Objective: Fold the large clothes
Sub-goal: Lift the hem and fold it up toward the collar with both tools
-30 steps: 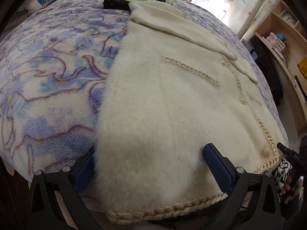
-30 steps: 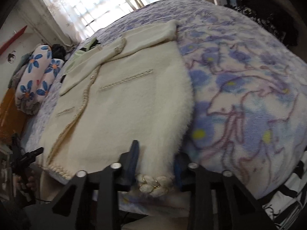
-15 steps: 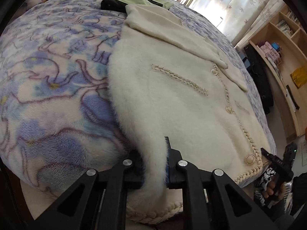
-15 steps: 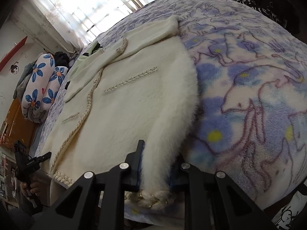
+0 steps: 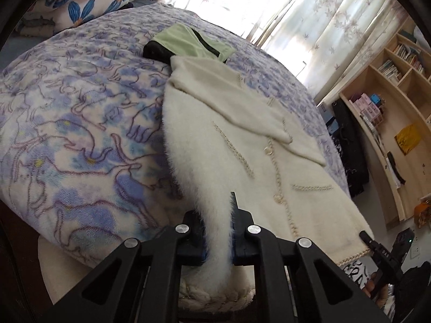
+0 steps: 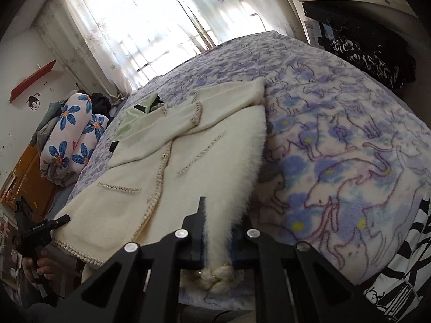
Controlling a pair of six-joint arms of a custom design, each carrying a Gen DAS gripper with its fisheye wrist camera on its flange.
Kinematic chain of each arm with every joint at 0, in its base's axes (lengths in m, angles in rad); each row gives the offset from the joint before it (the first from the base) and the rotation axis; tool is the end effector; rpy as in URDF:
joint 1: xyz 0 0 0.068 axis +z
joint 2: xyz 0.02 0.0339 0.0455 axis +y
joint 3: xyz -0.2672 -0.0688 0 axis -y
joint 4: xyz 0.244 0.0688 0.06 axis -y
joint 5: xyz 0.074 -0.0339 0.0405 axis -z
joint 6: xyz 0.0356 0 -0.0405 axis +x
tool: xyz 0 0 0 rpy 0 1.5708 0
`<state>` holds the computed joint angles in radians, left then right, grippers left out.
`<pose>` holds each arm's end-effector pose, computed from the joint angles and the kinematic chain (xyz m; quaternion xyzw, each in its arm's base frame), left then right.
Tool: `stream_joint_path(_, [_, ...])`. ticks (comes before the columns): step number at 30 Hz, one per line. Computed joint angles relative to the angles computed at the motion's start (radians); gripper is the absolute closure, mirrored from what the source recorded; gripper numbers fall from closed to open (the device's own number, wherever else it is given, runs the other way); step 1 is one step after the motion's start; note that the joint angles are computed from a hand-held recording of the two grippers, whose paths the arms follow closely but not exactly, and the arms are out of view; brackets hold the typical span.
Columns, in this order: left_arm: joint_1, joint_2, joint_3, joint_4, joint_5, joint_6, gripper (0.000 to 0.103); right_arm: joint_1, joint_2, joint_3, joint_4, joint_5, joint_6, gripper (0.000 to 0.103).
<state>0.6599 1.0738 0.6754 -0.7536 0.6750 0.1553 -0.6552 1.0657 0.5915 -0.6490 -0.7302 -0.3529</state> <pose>0.1576 0.0941 0.2160 -0.1638 0.9109 -0.2196 0.3085 0.1562 -0.0900 0.1987 0.0588 0.9123 0.2047 0.3497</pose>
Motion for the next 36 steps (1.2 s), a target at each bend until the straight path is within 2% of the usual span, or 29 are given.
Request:
stream_joint_path(7, [0.214,-0.025,0.159,-0.318,0.133,0.184,0.094,-0.146,-0.062,0.133,-0.345,-0.144,-0.2,0.092])
stream_joint_path(9, [0.263,0.014,0.209,-0.375,0.168,0.208,0.094,-0.185,-0.05,0.183,-0.418,-0.186,-0.235,0.092])
stream_joint_path(11, [0.277,0.062,0.253,-0.381,0.193,0.195,0.094,-0.193,-0.021,0.228,-0.444,-0.212,-0.223,0.092])
stream_joint_path(13, [0.27,0.101,0.284,-0.348,0.21,0.16,0.094,-0.168,-0.008,0.253,-0.403,-0.216,-0.156,0.092])
stream_joint_path(15, [0.217,0.135,0.312,-0.265,0.197,0.068,0.094,-0.114,0.014,0.271,-0.307,-0.195,-0.04,0.092])
stream_joint_path(19, [0.059,0.281,0.398,-0.059,0.1,-0.143,0.093,0.019,0.154,0.341,-0.093,-0.13,0.199,0.092])
stream_joint_path(23, [-0.055,0.475,0.542,0.084,0.014,-0.269,0.092,0.159,0.34,0.465,0.08,-0.038,0.377,0.092])
stream_joint_path(27, [-0.152,0.712,0.765,0.139,-0.088,-0.341,0.091,0.266,0.561,0.655,0.179,0.074,0.5,0.092])
stream_joint_path(31, [-0.235,1.005,1.08,0.102,-0.182,-0.393,0.087,0.353,0.811,0.897,0.192,0.187,0.574,0.09])
stream_joint_path(34, [-0.273,1.282,1.427,-0.037,-0.19,-0.387,0.077,0.402,1.029,1.119,0.145,0.233,0.611,0.083])
stream_joint_path(36, [-0.298,1.469,1.679,-0.15,-0.22,-0.421,0.073,0.422,1.225,1.358,-0.001,0.228,0.612,0.069])
